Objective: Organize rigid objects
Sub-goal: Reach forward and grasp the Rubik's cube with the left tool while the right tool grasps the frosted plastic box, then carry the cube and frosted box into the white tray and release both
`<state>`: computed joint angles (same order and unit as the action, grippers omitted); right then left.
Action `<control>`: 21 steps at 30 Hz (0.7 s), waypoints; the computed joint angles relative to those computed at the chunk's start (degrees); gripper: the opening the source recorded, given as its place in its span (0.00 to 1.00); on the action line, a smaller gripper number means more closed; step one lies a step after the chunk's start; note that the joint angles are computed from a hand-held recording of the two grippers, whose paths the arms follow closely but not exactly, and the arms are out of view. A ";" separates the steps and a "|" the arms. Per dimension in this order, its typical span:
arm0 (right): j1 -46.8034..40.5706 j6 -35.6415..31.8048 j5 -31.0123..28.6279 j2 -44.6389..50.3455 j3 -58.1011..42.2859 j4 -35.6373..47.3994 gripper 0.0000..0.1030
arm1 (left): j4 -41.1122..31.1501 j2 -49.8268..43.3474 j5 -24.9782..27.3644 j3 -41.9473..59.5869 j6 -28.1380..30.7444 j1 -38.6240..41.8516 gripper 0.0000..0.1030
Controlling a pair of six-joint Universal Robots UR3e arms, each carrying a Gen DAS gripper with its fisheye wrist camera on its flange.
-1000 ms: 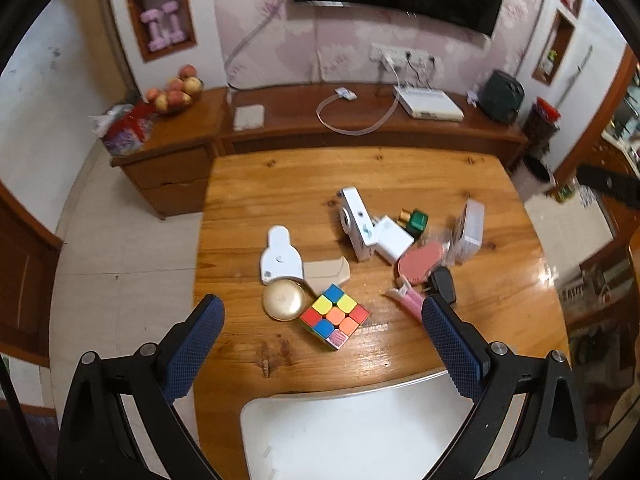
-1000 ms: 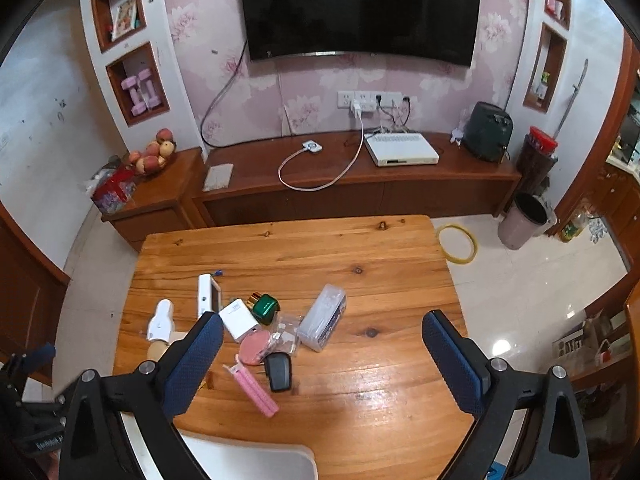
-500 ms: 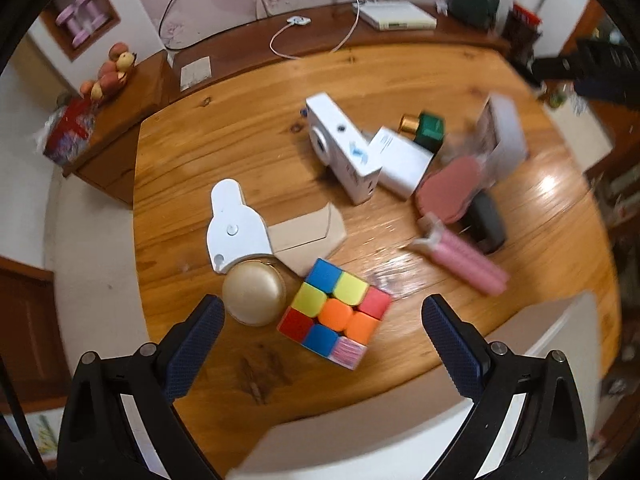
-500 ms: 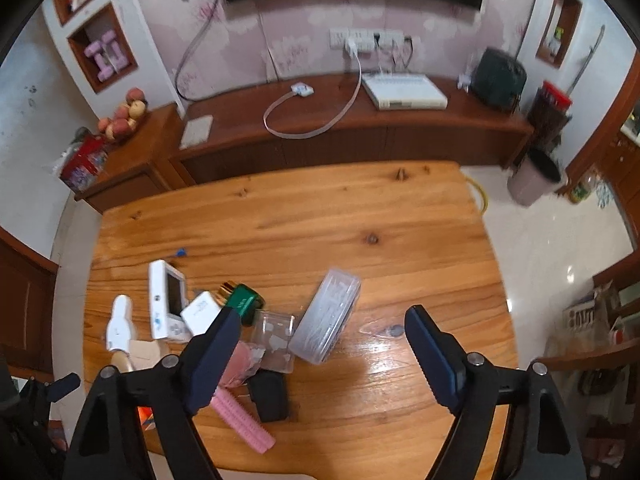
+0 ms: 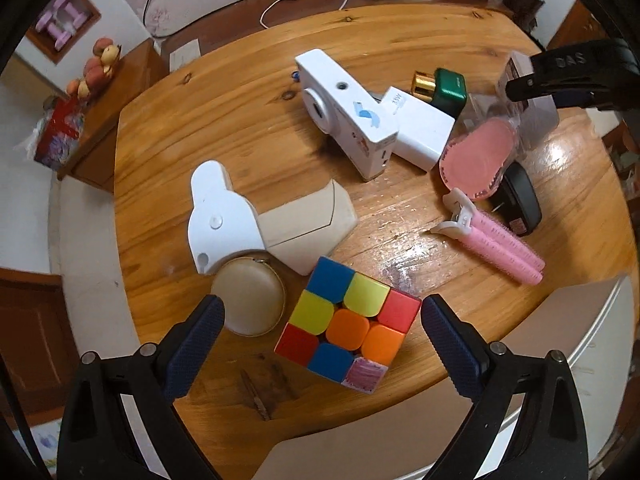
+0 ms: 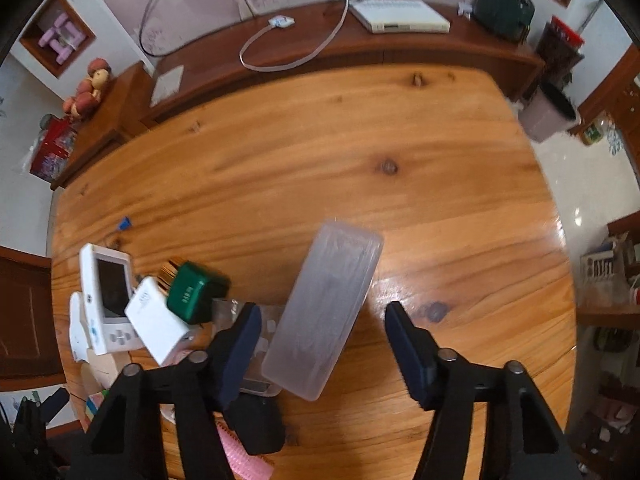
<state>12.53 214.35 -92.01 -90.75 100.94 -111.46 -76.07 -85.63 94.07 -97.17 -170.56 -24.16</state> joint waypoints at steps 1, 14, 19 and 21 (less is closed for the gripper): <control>-0.74 -0.25 0.92 -0.28 1.21 -0.53 0.51 | 0.02 -0.60 0.13 0.39 0.53 -0.37 0.96; -3.16 -0.53 3.93 -0.75 4.42 -0.89 0.33 | -2.42 -5.75 -0.42 0.96 -0.73 -0.49 0.69; -4.36 -1.31 4.51 -8.13 8.96 -0.86 0.33 | -1.21 -3.61 0.49 -0.84 -2.84 -1.08 0.66; -4.72 -1.71 5.05 -12.31 10.07 0.40 0.33 | -1.94 -1.09 0.21 -1.41 -3.79 -0.85 0.59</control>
